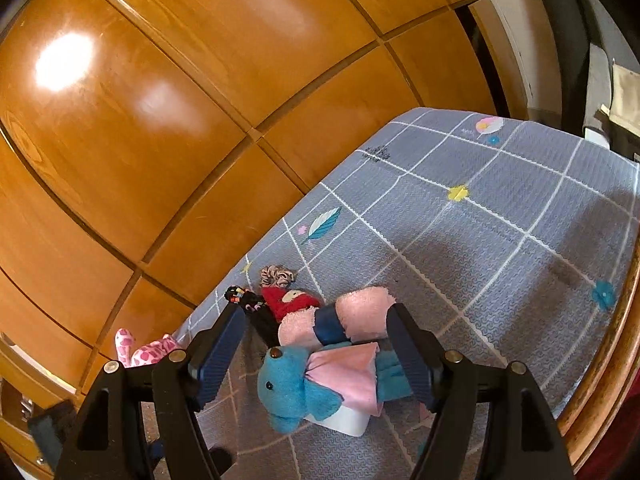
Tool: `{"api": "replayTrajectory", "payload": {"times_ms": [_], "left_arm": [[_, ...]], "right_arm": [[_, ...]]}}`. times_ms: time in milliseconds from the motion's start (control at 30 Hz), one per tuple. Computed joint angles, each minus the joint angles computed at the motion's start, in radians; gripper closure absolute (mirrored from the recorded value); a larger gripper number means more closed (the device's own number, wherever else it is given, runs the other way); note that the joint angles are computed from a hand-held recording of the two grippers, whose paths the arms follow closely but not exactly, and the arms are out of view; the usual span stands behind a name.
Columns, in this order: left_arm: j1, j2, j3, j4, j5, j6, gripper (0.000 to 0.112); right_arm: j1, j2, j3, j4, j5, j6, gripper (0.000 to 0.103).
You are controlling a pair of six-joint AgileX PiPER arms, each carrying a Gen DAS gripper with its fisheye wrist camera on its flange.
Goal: Organize soft objects
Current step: 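Grasp the blue elephant plush with the left gripper while the right gripper grasps the white sponge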
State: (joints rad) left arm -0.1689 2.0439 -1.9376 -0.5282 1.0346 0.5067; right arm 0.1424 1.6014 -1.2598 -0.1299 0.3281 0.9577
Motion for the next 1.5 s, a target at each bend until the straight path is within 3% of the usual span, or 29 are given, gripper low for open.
{"api": "replayTrajectory", "payload": {"times_ms": [200, 233, 267, 300, 367, 633, 833, 1067, 1300, 1500], "left_arm": [[-0.075, 0.164, -0.213, 0.080, 0.058, -0.133, 0.014], [-0.075, 0.188, -0.245, 0.070, 0.070, -0.149, 0.019], [-0.074, 0.201, -0.262, 0.056, 0.079, -0.153, 0.038], [-0.074, 0.230, -0.305, 0.051, 0.104, -0.162, 0.049], [-0.061, 0.232, -0.299, 0.022, 0.095, -0.148, 0.058], [0.116, 0.009, -0.009, -0.238, 0.069, 0.085, 0.058], [0.258, -0.156, 0.268, -0.252, 0.061, 0.279, 0.058], [0.415, -0.235, 0.513, -0.255, 0.079, 0.453, 0.059], [0.492, -0.260, 0.581, -0.259, 0.068, 0.475, 0.059], [0.512, -0.280, 0.598, -0.251, 0.057, 0.483, 0.059]], "right_arm": [[-0.014, -0.006, 0.018, 0.097, -0.033, -0.078, 0.028], [-0.017, -0.006, 0.021, 0.122, -0.037, -0.099, 0.028], [-0.021, -0.006, 0.023, 0.153, -0.040, -0.126, 0.028], [-0.023, -0.007, 0.023, 0.163, -0.038, -0.134, 0.028], [-0.024, -0.004, 0.020, 0.168, -0.033, -0.133, 0.028], [-0.017, 0.002, 0.010, 0.134, -0.022, -0.098, 0.028], [-0.013, 0.011, -0.007, 0.107, 0.012, -0.065, 0.028], [-0.003, 0.048, -0.072, 0.109, 0.109, -0.093, 0.028], [-0.015, 0.135, -0.201, 0.366, 0.262, -0.425, 0.028], [0.060, 0.220, -0.344, 0.474, 0.439, -0.657, 0.028]]}}
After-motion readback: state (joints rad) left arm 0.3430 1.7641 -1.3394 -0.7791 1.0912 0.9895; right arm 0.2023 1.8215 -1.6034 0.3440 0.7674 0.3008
